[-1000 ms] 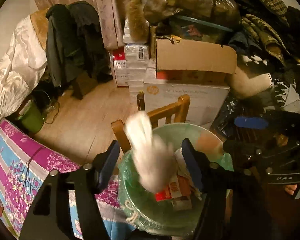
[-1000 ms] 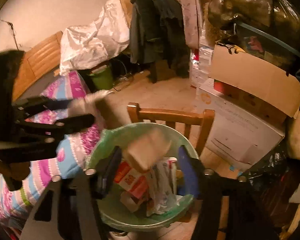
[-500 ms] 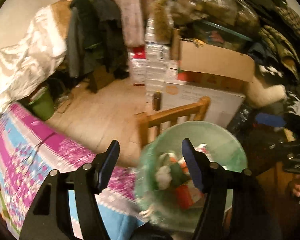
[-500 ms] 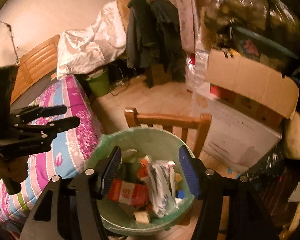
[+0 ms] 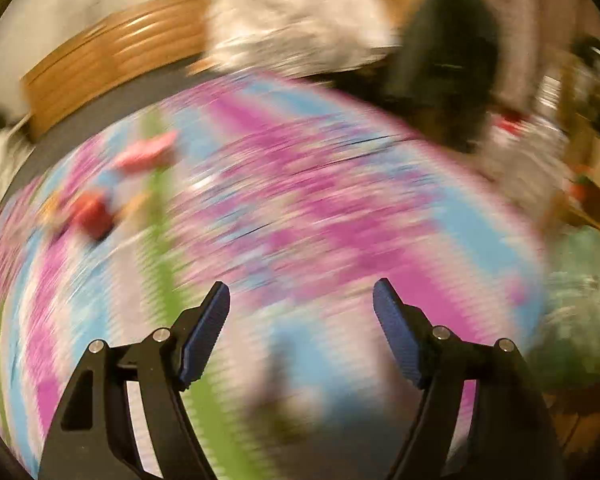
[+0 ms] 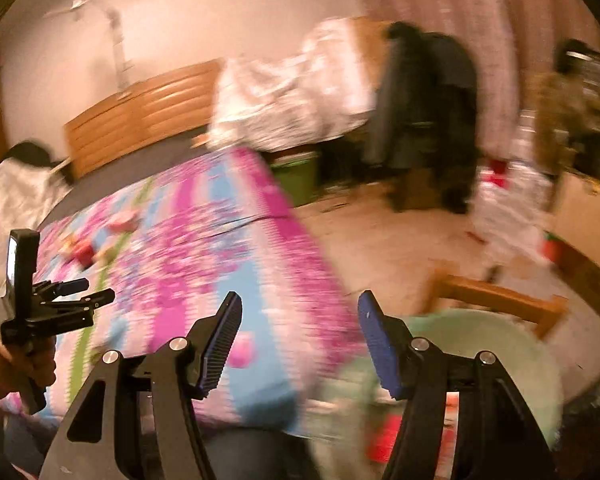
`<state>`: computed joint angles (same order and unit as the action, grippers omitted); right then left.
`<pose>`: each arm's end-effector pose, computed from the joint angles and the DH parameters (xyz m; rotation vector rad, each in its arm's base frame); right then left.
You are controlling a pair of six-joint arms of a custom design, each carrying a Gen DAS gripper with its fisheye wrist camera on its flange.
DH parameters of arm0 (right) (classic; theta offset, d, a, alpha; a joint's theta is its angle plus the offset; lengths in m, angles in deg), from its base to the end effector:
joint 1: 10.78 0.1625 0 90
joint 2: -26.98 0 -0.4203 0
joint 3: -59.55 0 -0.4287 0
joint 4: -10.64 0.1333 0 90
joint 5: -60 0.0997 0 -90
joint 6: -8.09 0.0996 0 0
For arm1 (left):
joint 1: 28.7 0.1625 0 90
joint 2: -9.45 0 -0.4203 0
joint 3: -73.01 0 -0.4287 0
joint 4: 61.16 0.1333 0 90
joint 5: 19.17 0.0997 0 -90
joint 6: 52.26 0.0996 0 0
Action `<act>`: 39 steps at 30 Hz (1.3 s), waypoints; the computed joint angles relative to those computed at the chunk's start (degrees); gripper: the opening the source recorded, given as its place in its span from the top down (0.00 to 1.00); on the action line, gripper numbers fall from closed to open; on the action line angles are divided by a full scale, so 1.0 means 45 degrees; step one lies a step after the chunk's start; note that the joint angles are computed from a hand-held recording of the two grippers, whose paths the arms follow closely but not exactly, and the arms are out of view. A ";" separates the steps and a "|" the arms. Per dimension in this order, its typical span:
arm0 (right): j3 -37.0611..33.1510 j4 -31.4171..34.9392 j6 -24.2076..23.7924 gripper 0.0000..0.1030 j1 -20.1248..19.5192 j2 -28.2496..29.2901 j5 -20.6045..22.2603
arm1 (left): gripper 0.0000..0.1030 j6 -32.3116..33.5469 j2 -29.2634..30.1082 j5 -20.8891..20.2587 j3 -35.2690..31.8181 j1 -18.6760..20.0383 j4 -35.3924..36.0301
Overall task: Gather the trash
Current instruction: 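Move both empty grippers back to the trash on the bed, then grasp the grey rolled cloth with the left gripper while the right grasps another beige sponge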
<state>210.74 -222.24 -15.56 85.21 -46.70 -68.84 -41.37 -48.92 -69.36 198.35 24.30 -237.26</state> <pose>0.1041 -0.3137 0.2056 0.0761 -2.1019 1.1896 -0.1480 -0.5238 0.0862 0.8652 2.3199 -0.6078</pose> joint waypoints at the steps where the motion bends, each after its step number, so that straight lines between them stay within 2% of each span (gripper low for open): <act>1: -0.0542 0.0452 -0.0054 0.40 0.0179 0.0654 0.0155 | 0.31 -0.0006 -0.0200 0.0199 0.0020 0.0334 0.0004; 5: -0.2841 0.2396 -0.0342 0.40 0.0786 0.3056 0.0948 | 0.31 0.0088 -0.1042 0.1235 -0.0429 0.2235 -0.0025; 10: -0.6374 0.4793 -0.1171 0.40 0.1315 0.6135 0.1807 | 0.31 0.0970 -0.1123 0.1554 -0.1781 0.3677 -0.0825; 15: -0.9850 0.6843 -0.2384 0.35 0.1359 0.8351 0.2687 | 0.28 0.1439 -0.0218 0.0988 -0.4404 0.4817 -0.0627; 17: -1.0824 0.7742 -0.2693 0.26 0.1211 0.8756 0.3218 | 0.25 0.1361 0.0212 0.0551 -0.5407 0.5119 -0.0211; 20: -1.2670 0.9358 -0.3205 0.21 0.0972 0.9548 0.3816 | 0.21 0.1461 0.1208 0.0061 -0.7243 0.5497 0.0128; 21: -1.3544 0.9869 -0.3609 0.21 0.0943 1.0002 0.3798 | 0.16 0.1417 0.1483 -0.0220 -0.7775 0.5618 0.0322; 23: -1.4860 1.1000 -0.4194 0.18 0.0853 1.0601 0.3840 | 0.14 0.1104 0.2130 -0.0821 -0.8977 0.5899 0.1004; 27: -1.8036 1.3513 -0.4904 0.18 0.0798 1.2225 0.3491 | 0.14 0.0761 0.3320 -0.0787 -1.0810 0.6309 0.1584; 31: -2.0387 1.5047 -0.4822 0.19 0.0731 1.3550 0.3208 | 0.14 -0.0017 0.4053 -0.1070 -1.2173 0.6620 0.2484; 32: -2.0772 1.5478 -0.4677 0.23 0.0694 1.3750 0.3175 | 0.14 -0.0181 0.4140 -0.1084 -1.2391 0.6656 0.2937; 33: -2.1192 1.6169 -0.4452 0.29 0.0644 1.3941 0.3157 | 0.19 -0.0370 0.4295 -0.0925 -1.2724 0.6674 0.3577; 34: -2.1485 1.6733 -0.4223 0.43 0.0581 1.4071 0.3399 | 0.29 -0.0520 0.4459 -0.0648 -1.2982 0.6683 0.4113; 35: -2.1429 1.6796 -0.4078 0.51 0.0540 1.4046 0.3677 | 0.37 -0.0359 0.4501 -0.0503 -1.2987 0.6655 0.4116; 36: -2.1189 1.6325 -0.4095 0.52 0.0586 1.4014 0.3636 | 0.57 -0.0172 0.4369 -0.0832 -1.2798 0.6674 0.3919; 37: -2.0819 1.6144 -0.4069 0.53 0.0597 1.3844 0.3813 | 0.57 -0.0003 0.4143 -0.1204 -1.2488 0.6666 0.3704; 39: -1.9792 1.5546 -0.3935 0.54 0.0649 1.3369 0.4059 | 0.58 0.0015 0.3612 -0.1346 -1.1661 0.6610 0.3135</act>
<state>121.68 -152.28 -33.27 88.13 13.46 -50.57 -41.30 -32.66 -75.42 145.88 54.05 -223.15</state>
